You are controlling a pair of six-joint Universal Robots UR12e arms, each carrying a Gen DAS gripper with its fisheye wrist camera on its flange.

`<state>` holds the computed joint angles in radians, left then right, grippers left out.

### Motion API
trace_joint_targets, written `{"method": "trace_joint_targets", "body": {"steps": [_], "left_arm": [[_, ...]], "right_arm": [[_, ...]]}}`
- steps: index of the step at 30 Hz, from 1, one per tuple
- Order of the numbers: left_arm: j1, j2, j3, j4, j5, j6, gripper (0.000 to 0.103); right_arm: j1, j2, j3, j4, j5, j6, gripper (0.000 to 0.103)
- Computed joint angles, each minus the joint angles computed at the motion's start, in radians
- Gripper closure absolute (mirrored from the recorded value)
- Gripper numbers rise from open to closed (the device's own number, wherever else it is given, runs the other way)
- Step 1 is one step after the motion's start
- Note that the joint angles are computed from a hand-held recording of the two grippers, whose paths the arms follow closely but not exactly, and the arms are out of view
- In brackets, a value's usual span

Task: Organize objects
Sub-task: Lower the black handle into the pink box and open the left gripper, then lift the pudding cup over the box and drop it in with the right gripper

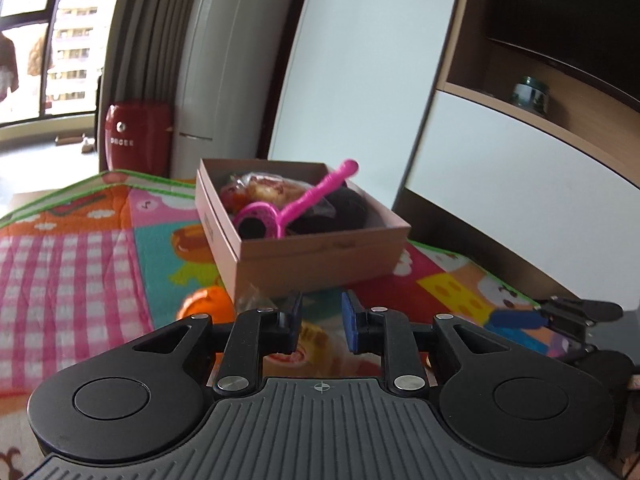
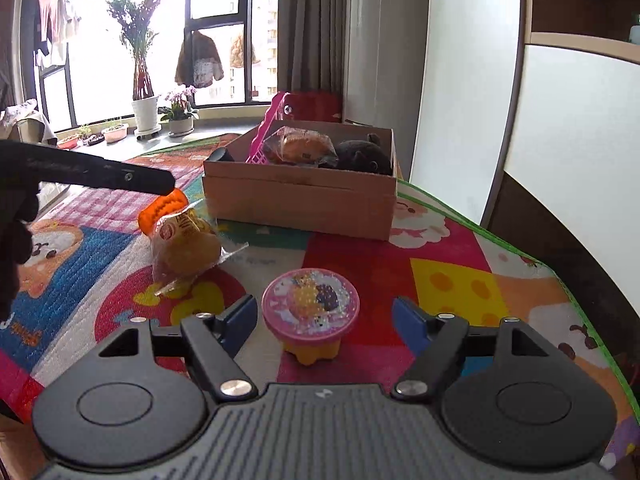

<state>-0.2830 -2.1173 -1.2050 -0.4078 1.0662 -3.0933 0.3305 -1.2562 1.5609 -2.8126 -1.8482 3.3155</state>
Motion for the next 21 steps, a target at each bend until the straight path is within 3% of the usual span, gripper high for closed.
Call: {"method": "trace_joint_targets", "body": {"steps": [4, 6, 12, 15, 19, 20, 21], "left_arm": [[-0.004, 0.026, -0.056, -0.013, 0.035, -0.007, 0.079], [-0.001, 0.032, -0.068, -0.029, 0.041, -0.02, 0.079], [0.014, 0.042, -0.087, -0.036, 0.044, -0.062, 0.079], [0.019, 0.041, -0.09, -0.026, 0.031, -0.079, 0.079], [0.021, 0.043, -0.095, -0.023, 0.031, -0.086, 0.079], [0.022, 0.044, -0.098, -0.02, 0.037, -0.087, 0.079], [0.024, 0.046, -0.101, -0.015, 0.043, -0.088, 0.079]], "right_arm": [[0.0, 0.016, -0.028, 0.05, -0.002, -0.004, 0.03], [-0.001, 0.022, -0.052, 0.1, 0.011, -0.013, 0.047], [-0.017, 0.038, -0.141, 0.081, 0.022, -0.009, 0.047], [-0.03, 0.094, -0.259, 0.036, 0.0, -0.046, 0.048], [-0.045, 0.226, -0.473, 0.002, -0.053, -0.072, 0.047], [-0.05, 0.256, -0.524, 0.022, -0.058, -0.079, 0.045], [-0.051, 0.281, -0.568, 0.056, -0.077, -0.07, 0.037]]}}
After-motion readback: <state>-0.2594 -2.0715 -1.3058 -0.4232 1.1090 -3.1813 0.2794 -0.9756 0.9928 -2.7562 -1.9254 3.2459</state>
